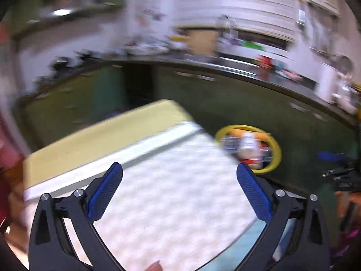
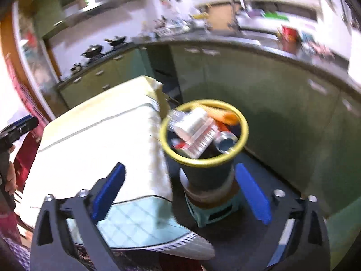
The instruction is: Collect trash
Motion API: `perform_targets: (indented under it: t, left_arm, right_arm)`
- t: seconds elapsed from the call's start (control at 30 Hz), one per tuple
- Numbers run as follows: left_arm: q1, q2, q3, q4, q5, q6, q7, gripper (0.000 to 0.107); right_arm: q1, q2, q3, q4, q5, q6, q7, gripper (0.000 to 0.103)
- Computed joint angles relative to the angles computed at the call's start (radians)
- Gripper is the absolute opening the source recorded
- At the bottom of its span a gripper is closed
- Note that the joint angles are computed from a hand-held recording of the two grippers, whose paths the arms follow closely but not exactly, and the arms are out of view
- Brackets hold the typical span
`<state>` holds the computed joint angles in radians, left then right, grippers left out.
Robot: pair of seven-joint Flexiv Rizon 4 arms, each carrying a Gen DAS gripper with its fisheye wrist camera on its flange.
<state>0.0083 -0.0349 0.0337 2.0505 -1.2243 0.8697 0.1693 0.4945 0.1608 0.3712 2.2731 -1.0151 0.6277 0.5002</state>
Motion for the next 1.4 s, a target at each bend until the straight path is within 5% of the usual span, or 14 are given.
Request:
perform_targets:
  t: [0.13, 0.3, 0.7, 1.4]
  left_arm:
    - [0.027, 0.016, 0.033, 0.038, -0.131, 0.14, 0.058, 0.096]
    - [0.083, 0.014, 0.06, 0.037, -0.24, 0.192, 0.06, 0.096]
    - [0.102, 0.092, 0.086, 0.081, -0.332, 0.147, 0.141, 0.096]
    - [0.09, 0.114, 0.092, 0.104, -0.326, 0.136, 0.144, 0.096]
  right_arm:
    - [0.051, -0.07, 0.023, -0.101, -0.05, -0.139, -0.042, 0.098]
    - [0.128, -0.126, 0.024, -0.178, -0.084, -0.279, -0.074, 0.098]
    - [0.199, -0.139, 0.017, -0.218, -0.128, -0.362, -0.058, 0.098]
    - [0.197, -0.149, 0.003, -0.222, -0.145, -0.326, -0.062, 0.098]
